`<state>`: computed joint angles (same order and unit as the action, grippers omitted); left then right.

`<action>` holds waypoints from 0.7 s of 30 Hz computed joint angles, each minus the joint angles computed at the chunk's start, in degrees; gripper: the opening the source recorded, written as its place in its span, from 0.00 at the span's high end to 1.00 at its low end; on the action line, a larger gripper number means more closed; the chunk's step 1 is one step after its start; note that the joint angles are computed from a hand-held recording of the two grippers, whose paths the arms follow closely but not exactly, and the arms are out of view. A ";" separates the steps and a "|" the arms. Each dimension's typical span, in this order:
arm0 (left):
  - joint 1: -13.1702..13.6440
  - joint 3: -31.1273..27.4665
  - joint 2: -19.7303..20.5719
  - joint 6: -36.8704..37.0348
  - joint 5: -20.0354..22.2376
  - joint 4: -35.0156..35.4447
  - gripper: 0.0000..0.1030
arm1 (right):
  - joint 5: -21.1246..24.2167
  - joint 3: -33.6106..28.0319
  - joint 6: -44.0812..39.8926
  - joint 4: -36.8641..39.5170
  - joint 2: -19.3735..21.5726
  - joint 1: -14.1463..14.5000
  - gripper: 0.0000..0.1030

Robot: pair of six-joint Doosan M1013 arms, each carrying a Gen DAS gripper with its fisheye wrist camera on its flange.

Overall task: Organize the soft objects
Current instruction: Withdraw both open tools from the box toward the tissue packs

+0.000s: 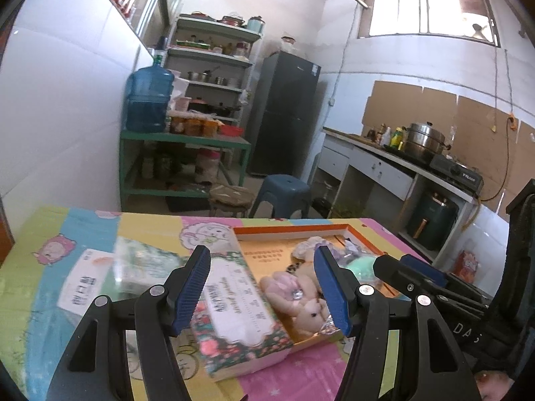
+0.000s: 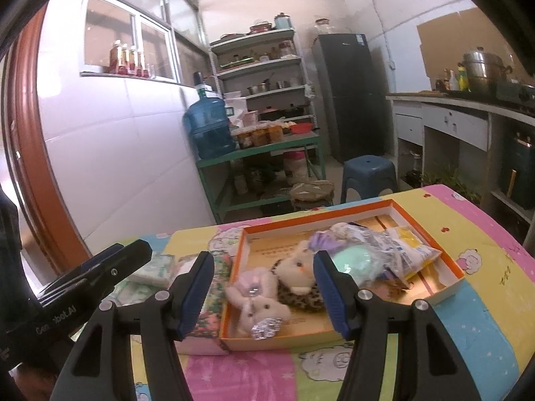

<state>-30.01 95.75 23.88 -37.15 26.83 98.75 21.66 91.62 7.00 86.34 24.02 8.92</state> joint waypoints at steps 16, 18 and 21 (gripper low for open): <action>0.92 8.27 -5.62 -4.27 6.90 -0.63 0.36 | 1.84 0.10 -1.52 -2.72 -0.48 3.78 0.40; 1.14 9.16 -6.06 -3.97 7.86 -1.54 0.36 | 2.16 -0.17 -0.77 -4.06 -0.28 4.28 0.40; 1.31 10.31 -6.46 -3.97 9.47 -2.34 0.36 | 2.33 -0.48 -0.37 -5.77 -0.01 5.21 0.40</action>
